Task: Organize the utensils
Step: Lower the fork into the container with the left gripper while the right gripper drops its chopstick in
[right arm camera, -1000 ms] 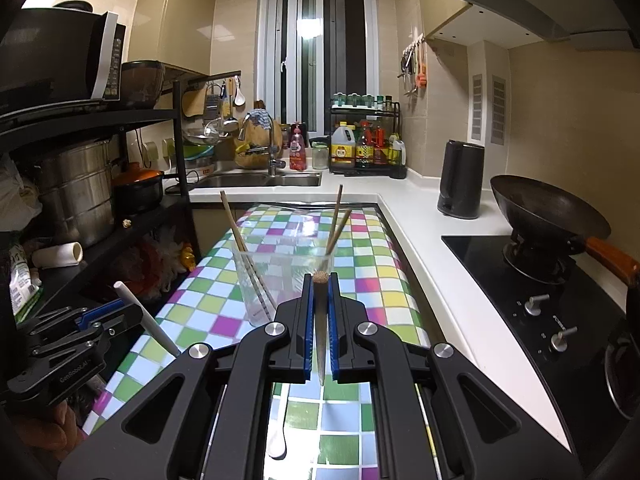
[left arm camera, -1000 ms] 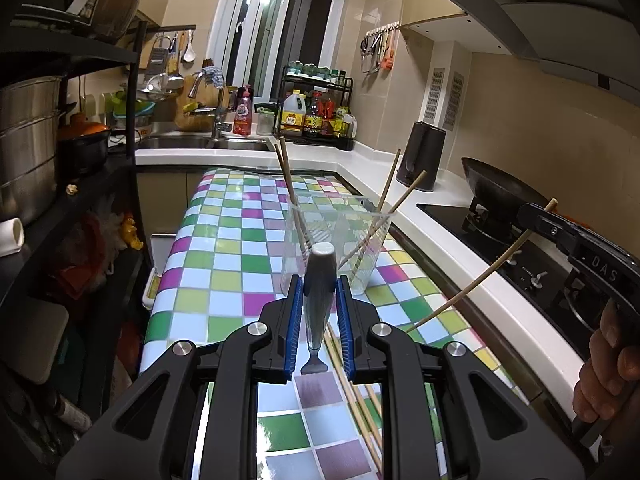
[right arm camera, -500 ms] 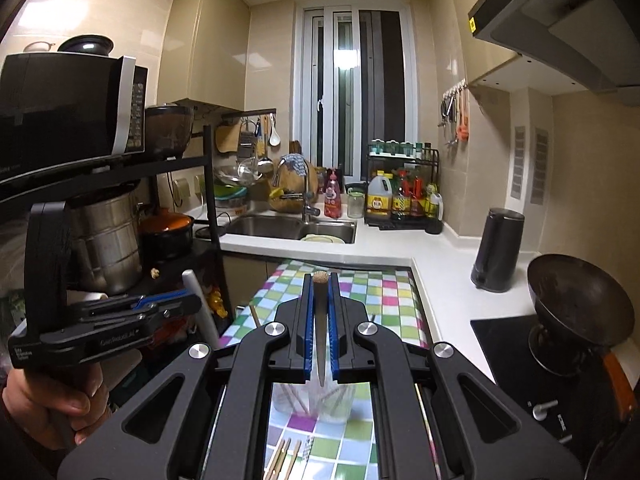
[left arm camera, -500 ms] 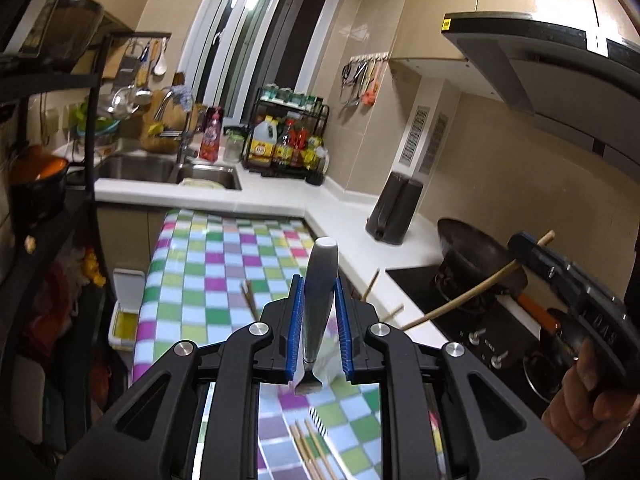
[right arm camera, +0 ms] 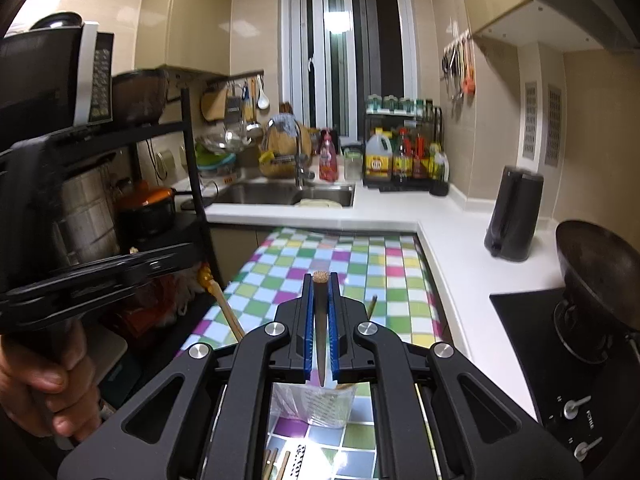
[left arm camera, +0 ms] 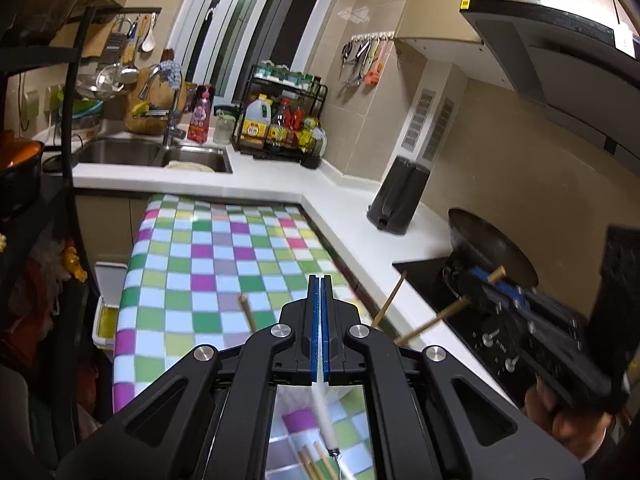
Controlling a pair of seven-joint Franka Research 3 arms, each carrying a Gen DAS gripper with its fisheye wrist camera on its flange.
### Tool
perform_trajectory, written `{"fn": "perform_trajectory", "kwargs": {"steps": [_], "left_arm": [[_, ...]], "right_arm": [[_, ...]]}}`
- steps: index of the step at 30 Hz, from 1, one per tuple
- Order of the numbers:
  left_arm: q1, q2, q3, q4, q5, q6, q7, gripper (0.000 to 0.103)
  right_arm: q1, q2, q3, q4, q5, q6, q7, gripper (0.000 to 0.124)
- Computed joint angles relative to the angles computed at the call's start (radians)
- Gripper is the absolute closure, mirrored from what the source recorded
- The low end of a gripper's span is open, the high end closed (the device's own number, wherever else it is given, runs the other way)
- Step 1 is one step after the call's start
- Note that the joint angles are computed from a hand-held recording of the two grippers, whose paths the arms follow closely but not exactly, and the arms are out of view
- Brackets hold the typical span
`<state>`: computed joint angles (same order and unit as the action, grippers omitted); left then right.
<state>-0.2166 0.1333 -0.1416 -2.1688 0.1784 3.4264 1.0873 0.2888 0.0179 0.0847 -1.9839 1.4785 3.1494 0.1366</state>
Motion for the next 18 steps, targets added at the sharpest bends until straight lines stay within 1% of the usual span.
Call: {"fn": "perform_trajectory", "kwargs": {"steps": [1,2,4,6,8,9,10,12,13,14,15,16,18], "left_arm": [[0.050,-0.002,-0.035,-0.023,0.052,0.009,-0.044,0.102],[0.065,-0.003,-0.041,-0.044,0.073,0.020,-0.068,0.102],[0.125,0.007,-0.075,-0.082,0.160,0.054,-0.155,0.102],[0.138,0.016,-0.075,-0.114,0.193,0.075,-0.204,0.102],[0.188,0.032,-0.108,-0.130,0.292,0.075,-0.306,0.102],[0.207,0.042,-0.124,-0.131,0.340,0.062,-0.350,0.102],[0.229,0.050,-0.148,-0.130,0.392,0.032,-0.394,0.102],[0.288,0.073,-0.217,-0.121,0.486,-0.013,-0.457,0.102],[0.347,0.102,-0.289,-0.103,0.548,-0.052,-0.487,0.101],[0.396,0.127,-0.350,-0.090,0.574,-0.084,-0.485,0.101],[0.411,0.155,-0.384,-0.078,0.576,-0.118,-0.461,0.101],[0.401,0.173,-0.386,-0.070,0.571,-0.135,-0.440,0.101],[0.412,0.220,-0.428,-0.039,0.557,-0.200,-0.387,0.101]], "right_arm": [[0.000,0.006,0.000,0.000,-0.002,0.002,0.000,0.117],[0.000,0.013,0.001,0.003,0.008,0.006,-0.010,0.117],[-0.003,0.025,0.002,0.007,-0.014,0.006,0.014,0.117],[-0.003,0.038,0.004,0.001,-0.104,0.015,0.095,0.117],[-0.007,0.045,0.008,-0.009,-0.176,0.019,0.161,0.117],[-0.010,0.046,0.011,-0.012,-0.203,0.020,0.184,0.117],[-0.013,0.049,0.016,-0.015,-0.224,0.022,0.201,0.117],[-0.011,0.053,0.014,-0.029,-0.329,0.027,0.291,0.117],[-0.010,0.055,0.011,-0.037,-0.390,0.026,0.347,0.117],[-0.008,0.056,0.006,-0.047,-0.454,0.029,0.407,0.117],[-0.010,0.059,0.007,-0.053,-0.497,0.031,0.446,0.117],[-0.016,0.058,0.013,-0.058,-0.523,0.033,0.469,0.117],[-0.031,0.054,0.027,-0.067,-0.543,0.040,0.487,0.117]]}}
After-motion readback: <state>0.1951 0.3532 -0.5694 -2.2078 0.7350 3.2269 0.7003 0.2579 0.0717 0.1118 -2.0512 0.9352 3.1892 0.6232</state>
